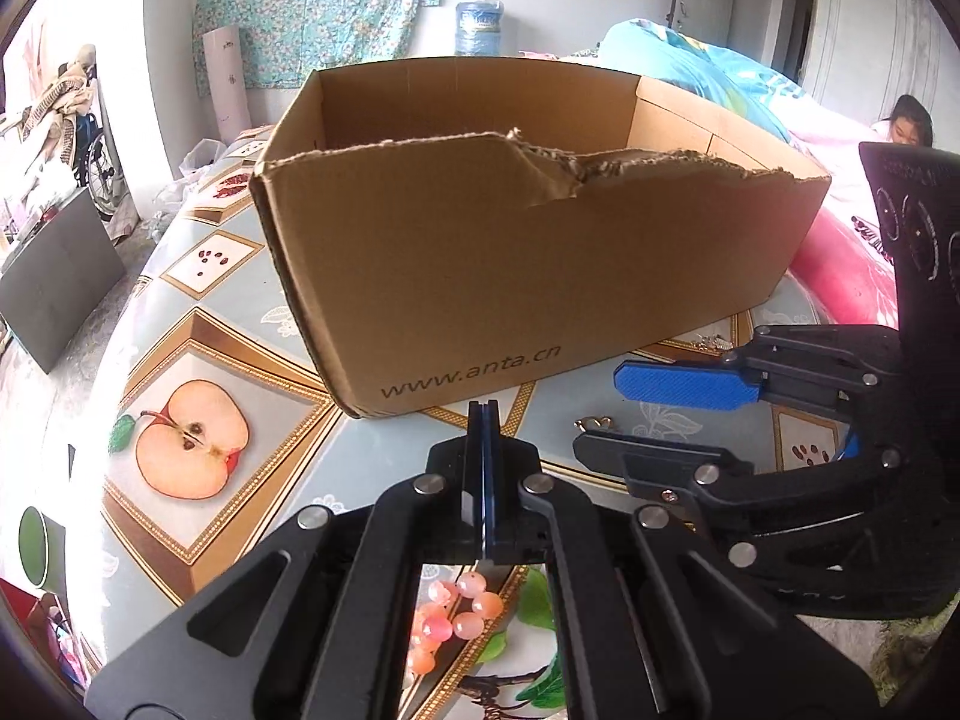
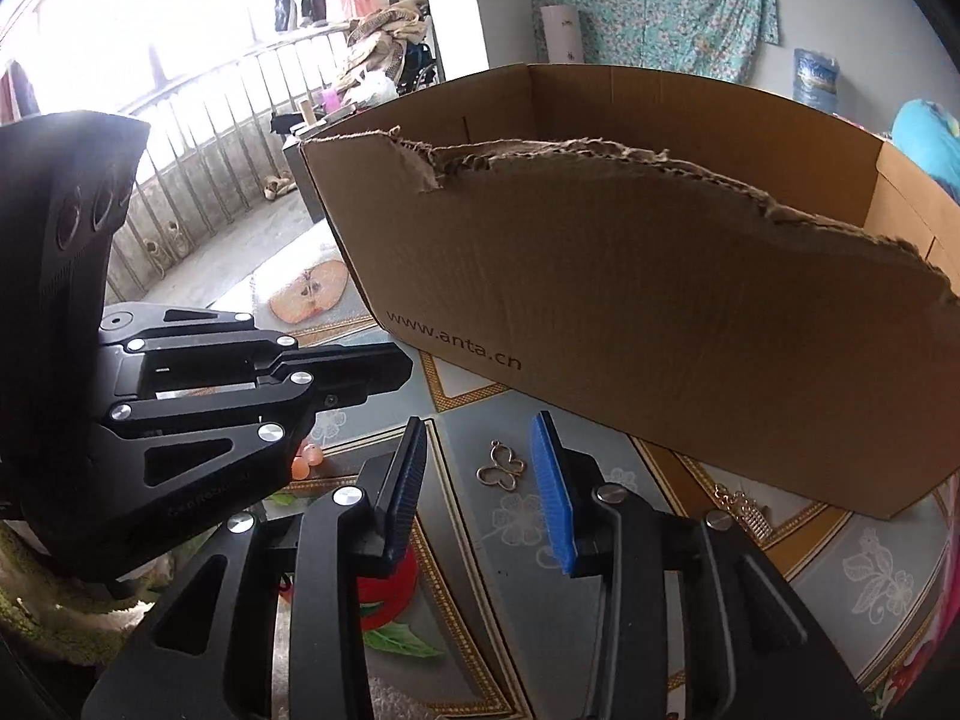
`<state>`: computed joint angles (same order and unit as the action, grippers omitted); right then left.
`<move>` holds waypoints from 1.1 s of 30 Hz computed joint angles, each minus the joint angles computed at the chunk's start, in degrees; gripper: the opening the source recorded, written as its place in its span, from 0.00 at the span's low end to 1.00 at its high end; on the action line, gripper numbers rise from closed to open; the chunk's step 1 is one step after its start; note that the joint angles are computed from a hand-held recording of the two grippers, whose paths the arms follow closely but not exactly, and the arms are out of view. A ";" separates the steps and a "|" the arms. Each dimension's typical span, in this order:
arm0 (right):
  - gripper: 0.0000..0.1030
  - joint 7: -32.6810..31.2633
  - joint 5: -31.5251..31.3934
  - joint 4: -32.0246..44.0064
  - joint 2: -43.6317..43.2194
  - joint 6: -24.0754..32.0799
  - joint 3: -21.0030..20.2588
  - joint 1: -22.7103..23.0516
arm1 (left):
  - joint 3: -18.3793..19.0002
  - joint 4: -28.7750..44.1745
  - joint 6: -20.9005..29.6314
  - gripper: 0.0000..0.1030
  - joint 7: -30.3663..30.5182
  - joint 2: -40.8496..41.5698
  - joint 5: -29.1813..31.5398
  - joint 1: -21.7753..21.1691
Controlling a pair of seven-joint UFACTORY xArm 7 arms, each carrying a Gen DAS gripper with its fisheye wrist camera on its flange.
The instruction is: Organize jewelry
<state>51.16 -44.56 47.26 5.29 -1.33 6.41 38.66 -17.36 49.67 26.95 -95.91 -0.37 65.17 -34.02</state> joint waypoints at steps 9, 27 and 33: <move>0.16 -10.80 9.54 0.51 -0.15 5.16 3.93 -1.86 | 0.43 -0.32 -2.63 0.00 -3.30 0.10 3.15 0.96; 0.24 -26.90 31.35 -0.04 -2.00 9.67 9.51 -5.48 | -0.24 -2.82 -4.93 0.00 -5.17 -2.05 5.01 2.46; 0.24 -31.66 32.48 3.93 -0.63 16.68 9.45 -4.68 | -0.29 -2.46 -5.48 0.00 -5.34 -1.66 5.34 2.43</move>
<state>19.50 -12.08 51.19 4.65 15.35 15.86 33.97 -17.65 47.21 21.47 -101.25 -2.04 70.51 -31.59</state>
